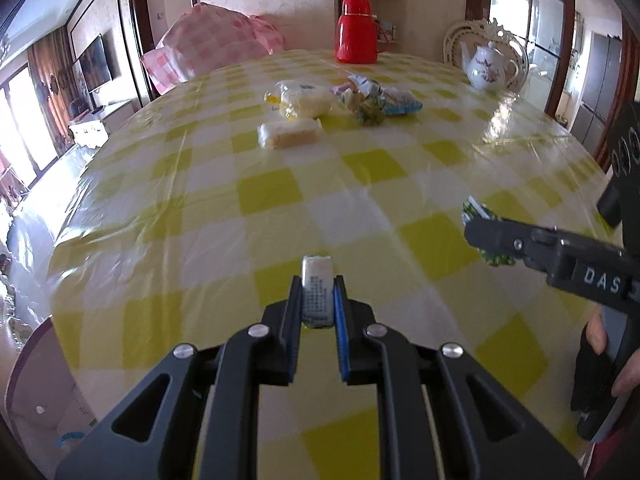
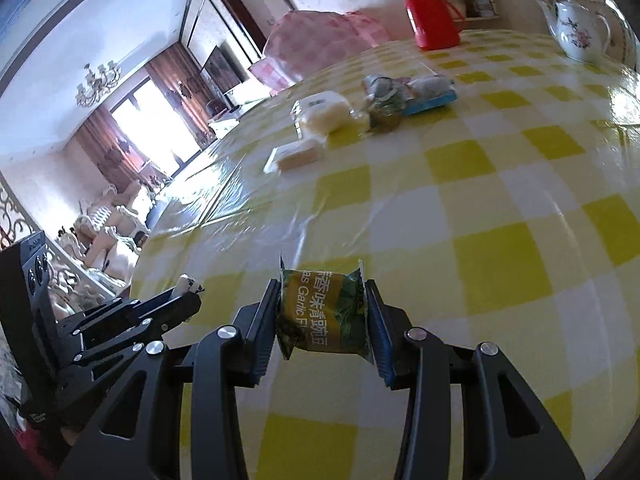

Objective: Organize snacks
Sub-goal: 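Carry the white packet and green pea bag toward the box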

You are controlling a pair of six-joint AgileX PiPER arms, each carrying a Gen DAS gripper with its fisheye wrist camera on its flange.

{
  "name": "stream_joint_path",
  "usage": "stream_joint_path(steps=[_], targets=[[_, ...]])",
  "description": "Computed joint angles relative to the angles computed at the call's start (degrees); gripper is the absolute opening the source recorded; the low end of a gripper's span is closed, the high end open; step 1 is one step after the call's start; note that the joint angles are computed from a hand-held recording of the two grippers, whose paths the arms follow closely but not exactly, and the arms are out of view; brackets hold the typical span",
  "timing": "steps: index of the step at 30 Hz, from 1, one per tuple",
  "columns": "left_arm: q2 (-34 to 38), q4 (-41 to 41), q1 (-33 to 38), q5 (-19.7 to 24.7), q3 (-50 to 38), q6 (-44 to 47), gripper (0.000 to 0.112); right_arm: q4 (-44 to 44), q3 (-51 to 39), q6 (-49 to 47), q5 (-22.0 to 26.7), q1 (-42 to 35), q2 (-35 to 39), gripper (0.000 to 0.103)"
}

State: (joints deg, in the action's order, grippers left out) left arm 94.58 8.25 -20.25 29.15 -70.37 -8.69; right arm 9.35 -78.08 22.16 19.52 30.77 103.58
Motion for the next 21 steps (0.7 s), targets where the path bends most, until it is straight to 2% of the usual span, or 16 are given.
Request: stream_joint_path(steps=[4, 12, 18, 21], targets=[[-4.10, -0.94, 2.40, -1.50, 5.50, 3.04, 0.015, -5.91, -0.57, 5.58, 0.65, 3.12, 0.18, 0.042], [-11.69, -4.11, 9.63, -4.71, 14.98, 8.77, 0.015, -10.82, -4.69, 9.43, 3.34, 9.80, 2.64, 0.042], [-15.19, -12.14, 17.40, -5.54, 19.48, 19.45, 0.015, -14.52, -10.12, 12.05, 6.67, 14.27, 5.89, 0.042], [-16.62, -16.30, 21.30, -5.69, 21.40, 25.15, 0.015, -19.26, -13.42, 15.35, 9.49, 16.83, 7.73, 0.042]])
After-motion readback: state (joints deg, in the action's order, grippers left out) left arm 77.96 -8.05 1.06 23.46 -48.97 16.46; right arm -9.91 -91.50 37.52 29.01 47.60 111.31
